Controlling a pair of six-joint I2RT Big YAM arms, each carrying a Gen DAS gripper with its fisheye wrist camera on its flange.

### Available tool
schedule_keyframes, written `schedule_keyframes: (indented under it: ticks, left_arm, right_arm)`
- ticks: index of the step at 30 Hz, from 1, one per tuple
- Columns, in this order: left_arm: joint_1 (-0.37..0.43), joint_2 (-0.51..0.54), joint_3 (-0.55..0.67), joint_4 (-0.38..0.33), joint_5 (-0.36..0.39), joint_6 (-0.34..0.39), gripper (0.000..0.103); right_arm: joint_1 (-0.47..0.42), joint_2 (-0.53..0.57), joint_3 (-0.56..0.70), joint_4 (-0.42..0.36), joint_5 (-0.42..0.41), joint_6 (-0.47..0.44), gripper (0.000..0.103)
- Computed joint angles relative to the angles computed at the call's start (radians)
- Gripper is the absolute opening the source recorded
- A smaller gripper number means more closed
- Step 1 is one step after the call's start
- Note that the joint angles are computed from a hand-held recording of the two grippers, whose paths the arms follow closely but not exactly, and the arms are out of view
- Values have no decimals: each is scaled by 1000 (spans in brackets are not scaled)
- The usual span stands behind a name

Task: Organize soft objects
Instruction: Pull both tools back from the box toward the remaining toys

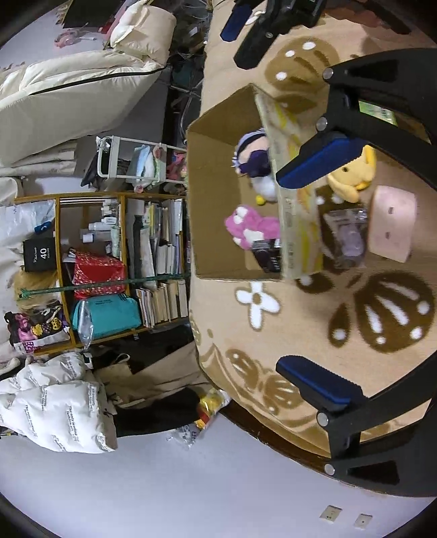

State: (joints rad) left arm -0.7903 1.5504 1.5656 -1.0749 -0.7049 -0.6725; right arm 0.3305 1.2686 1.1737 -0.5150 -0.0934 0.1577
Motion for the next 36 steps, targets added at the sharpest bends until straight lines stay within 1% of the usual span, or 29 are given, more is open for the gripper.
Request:
schedule_keyframes:
  ticks: [3,5,8,9,14,19,24,26,28,30,34,36]
  left_arm:
    - [-24,-15,-7,-37,-27,-22,99]
    - [-38,-24,-16,-56,-32,-37,99]
    - [-57,-34,-25,-88,-50,-74,99]
    - [-65,-35,-25,-109,-55,-92,99]
    - [-90,-50,-43,-143,-32,-139,99]
    - [-108,-53,-60,-171,-37,-165,99]
    - [-106,-59,-85,-169,-13,-179,99]
    - [-106,-59,-96,-165,-27,-181,99]
    - [-105,-52,-97,-176,-43,-181,99]
    - [-97,-60,-110,-148,-19,-166,99]
    - [-89,-60,-118,-123,-5,-160,99]
    - [-79,-57,-121,-112,19,-158,99]
  right_arm:
    - [-7,-25,-12,-26,-12,-3,102]
    - [-6,-44,-24,-36,-1,-9,102]
    - [-6,-65,-35,-54,-2,-13,102]
    - [-3,-71,-38,-61,3,-12,102]
    - [22,-97,-42,-133,56,-19,102]
    - [38,-120,-66,-164,62,-23,102]
    - [51,-130,-84,-183,61,-16,102]
    - [58,-130,-85,-189,66,-15,102]
    - [64,-127,-87,-196,76,-11,102]
    - [68,-122,-93,-197,80,-9,102]
    - [65,-100,-93,-217,71,-7,102]
    - [63,-93,-93,-221,67,-3,102]
